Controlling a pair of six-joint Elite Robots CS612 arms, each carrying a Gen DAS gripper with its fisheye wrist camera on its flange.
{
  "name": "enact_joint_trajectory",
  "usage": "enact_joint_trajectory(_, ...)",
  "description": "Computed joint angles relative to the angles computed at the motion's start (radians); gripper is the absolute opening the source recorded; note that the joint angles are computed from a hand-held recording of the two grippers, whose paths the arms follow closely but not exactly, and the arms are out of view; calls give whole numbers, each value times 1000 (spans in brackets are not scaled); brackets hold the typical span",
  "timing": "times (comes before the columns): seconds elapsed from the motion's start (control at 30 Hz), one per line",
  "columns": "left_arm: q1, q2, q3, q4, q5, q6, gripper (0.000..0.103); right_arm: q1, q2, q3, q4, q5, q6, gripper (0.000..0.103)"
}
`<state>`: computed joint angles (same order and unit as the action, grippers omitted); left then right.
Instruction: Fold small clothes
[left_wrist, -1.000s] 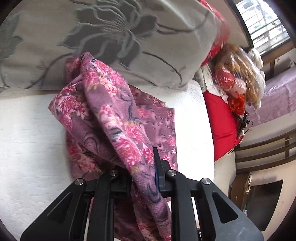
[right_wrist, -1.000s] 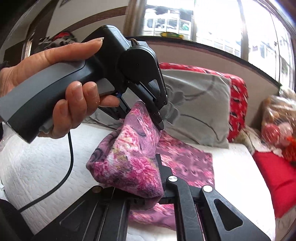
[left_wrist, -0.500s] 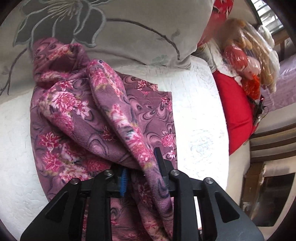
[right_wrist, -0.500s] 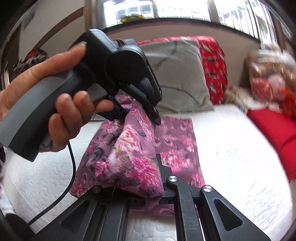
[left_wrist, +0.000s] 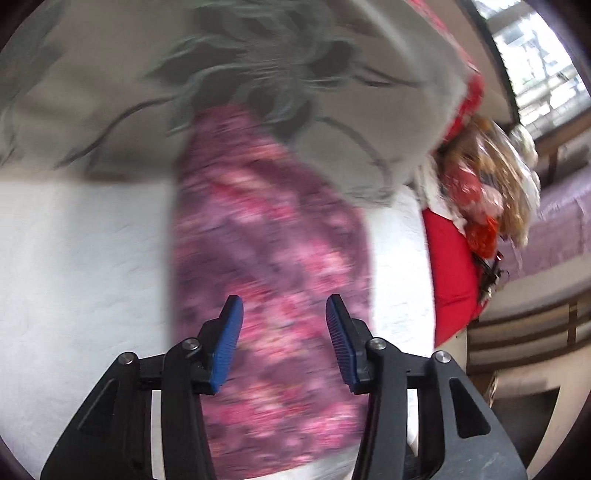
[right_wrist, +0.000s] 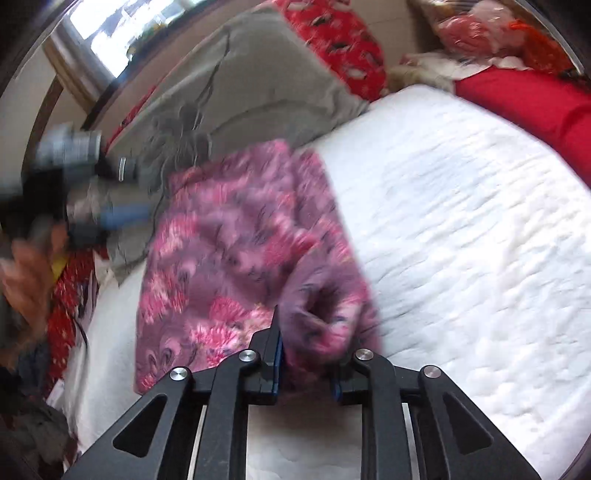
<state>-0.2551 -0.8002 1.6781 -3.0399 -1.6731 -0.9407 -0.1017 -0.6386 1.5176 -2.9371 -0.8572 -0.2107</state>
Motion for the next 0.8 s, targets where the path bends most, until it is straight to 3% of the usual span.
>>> enact_joint_trajectory(0.03, 4, 1, 23, -19, -5, -25, 45, -12, 4, -4, -53, 36, 45, 23)
enact_joint_trajectory(0.1, 8, 9, 47, -46, -22, -65, 45, -13, 19, -42, -111, 36, 120, 41)
enact_joint_trajectory(0.13, 8, 14, 57, -67, -35, -82, 45, -6, 30, -78, -87, 35, 125, 54)
enact_joint_trajectory(0.23, -1, 14, 85, -113, -32, -89, 45, 22, 73, -208, 84, 62, 84, 55)
enact_joint_trajectory(0.3, -1, 10, 96, -134, -33, -87, 45, 53, 117, -318, 216, 48, 63, 55)
enact_joint_trajectory(0.4, 2, 6, 101, -163, -37, -84, 45, 89, 156, -412, 319, -15, 21, 55)
enact_joint_trajectory(0.43, 3, 2, 105, -177, -29, -77, 45, 100, 167, -447, 384, -35, -10, 51)
enact_joint_trajectory(0.47, 2, -1, 108, -189, -16, -69, 45, 111, 179, -481, 431, -61, -42, 20)
enact_joint_trajectory(0.5, 1, -3, 109, -195, -1, -59, 45, 117, 177, -484, 437, -70, -88, 4)
enact_joint_trajectory(0.57, -3, -1, 103, -188, 42, -40, 52, 117, 162, -449, 322, -46, -119, 4)
enact_joint_trajectory(0.63, -12, 15, 80, -138, 85, -34, 56, 109, 168, -440, 209, -25, -45, 4)
enact_joint_trajectory(0.67, -10, 28, 65, -113, 71, -33, 56, 110, 177, -455, 215, -45, -24, 4)
enact_joint_trajectory(0.73, -4, 53, 39, -63, 26, -43, 57, 124, 203, -505, 323, -156, -33, 4)
enact_joint_trajectory(0.8, -7, 48, 56, -98, 36, -56, 57, 131, 213, -520, 358, -200, -41, 5)
